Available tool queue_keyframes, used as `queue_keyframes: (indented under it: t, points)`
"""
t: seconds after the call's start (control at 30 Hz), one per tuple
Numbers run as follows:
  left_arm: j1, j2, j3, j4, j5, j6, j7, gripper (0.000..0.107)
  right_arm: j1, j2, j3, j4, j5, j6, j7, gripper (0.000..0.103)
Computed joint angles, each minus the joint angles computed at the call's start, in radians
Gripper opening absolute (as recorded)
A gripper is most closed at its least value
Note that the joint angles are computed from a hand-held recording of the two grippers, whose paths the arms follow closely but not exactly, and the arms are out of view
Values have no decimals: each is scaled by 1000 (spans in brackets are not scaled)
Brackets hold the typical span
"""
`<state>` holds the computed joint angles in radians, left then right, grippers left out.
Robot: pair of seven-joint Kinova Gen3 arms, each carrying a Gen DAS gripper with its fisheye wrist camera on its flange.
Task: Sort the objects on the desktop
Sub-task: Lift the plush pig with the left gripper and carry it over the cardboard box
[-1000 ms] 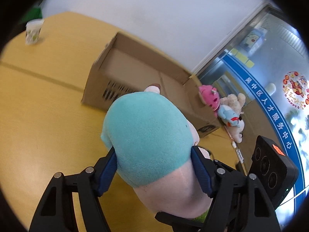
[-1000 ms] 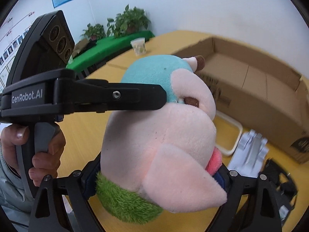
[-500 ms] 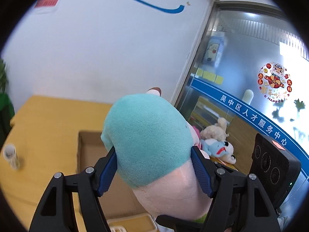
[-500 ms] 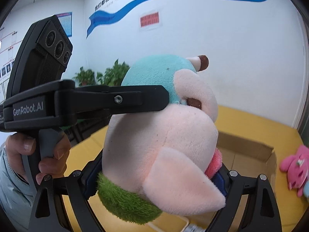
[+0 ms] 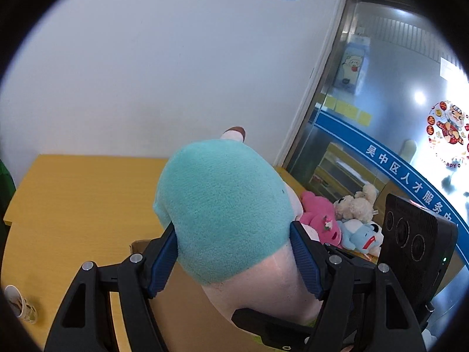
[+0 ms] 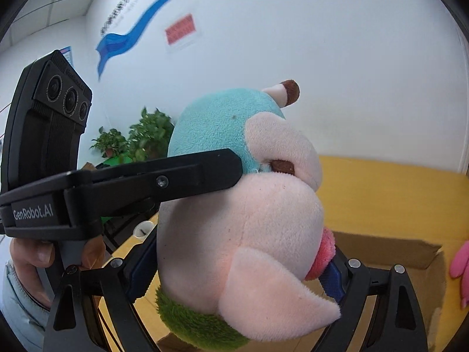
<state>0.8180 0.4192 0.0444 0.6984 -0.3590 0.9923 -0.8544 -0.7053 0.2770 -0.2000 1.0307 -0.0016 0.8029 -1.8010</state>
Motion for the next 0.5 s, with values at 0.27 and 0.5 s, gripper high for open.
queue_keyframes:
  t: [0.27,0.5]
  points:
    - [-235,117,74,63,270,-14,-130,72,76,250,-14,-119,-170,78,-13,92]
    - [-263,165,79,95,354,2,-197,71,56,356,4,-190,-202,202,-38,103]
